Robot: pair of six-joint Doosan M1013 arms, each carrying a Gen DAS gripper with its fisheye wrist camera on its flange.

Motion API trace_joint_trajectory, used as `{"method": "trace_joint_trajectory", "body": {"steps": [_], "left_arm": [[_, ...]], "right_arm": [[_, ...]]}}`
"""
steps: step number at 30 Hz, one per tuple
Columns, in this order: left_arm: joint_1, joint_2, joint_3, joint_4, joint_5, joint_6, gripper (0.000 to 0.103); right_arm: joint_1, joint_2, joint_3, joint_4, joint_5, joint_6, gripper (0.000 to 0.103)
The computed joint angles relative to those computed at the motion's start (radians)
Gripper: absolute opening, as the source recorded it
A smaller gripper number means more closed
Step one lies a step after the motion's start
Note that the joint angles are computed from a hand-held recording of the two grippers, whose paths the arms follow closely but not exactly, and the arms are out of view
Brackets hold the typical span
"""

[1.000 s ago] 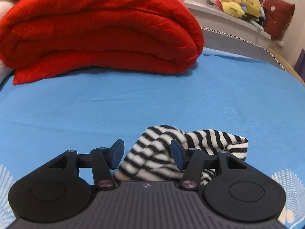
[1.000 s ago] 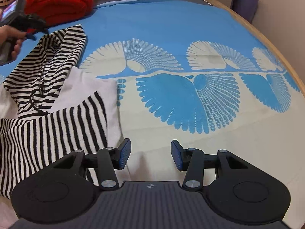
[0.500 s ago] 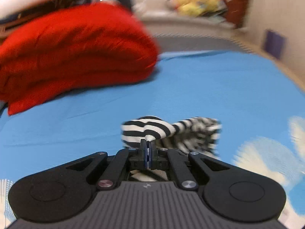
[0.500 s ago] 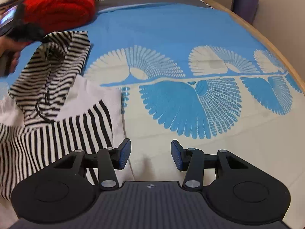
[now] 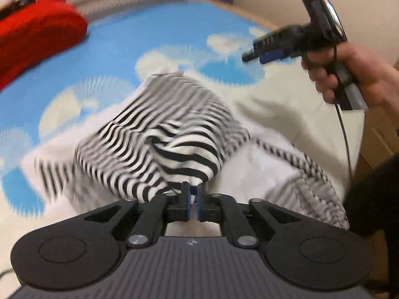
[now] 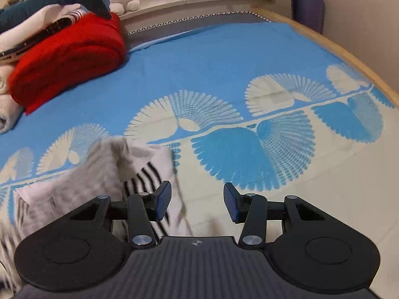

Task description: Fold small clothes

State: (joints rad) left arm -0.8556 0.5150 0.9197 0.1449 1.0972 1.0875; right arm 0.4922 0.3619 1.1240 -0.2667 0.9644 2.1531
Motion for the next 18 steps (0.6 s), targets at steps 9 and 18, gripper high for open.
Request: {"method": "trace_joint_trajectory", "body": {"steps": [9,18], "left_arm": [[0.081,-0.031,0.133,0.066,-0.124,-0.822,0.045],[0.111,0.055,0.080,-0.107,-0.032,-0.854,0.015]], "right_arm": [[-0.028,0.034,-0.019,0.326,0.084,-0.099,0.048],[-0.001,0.115,-0.087,0.398,0.238,-0.193,0.038]]}}
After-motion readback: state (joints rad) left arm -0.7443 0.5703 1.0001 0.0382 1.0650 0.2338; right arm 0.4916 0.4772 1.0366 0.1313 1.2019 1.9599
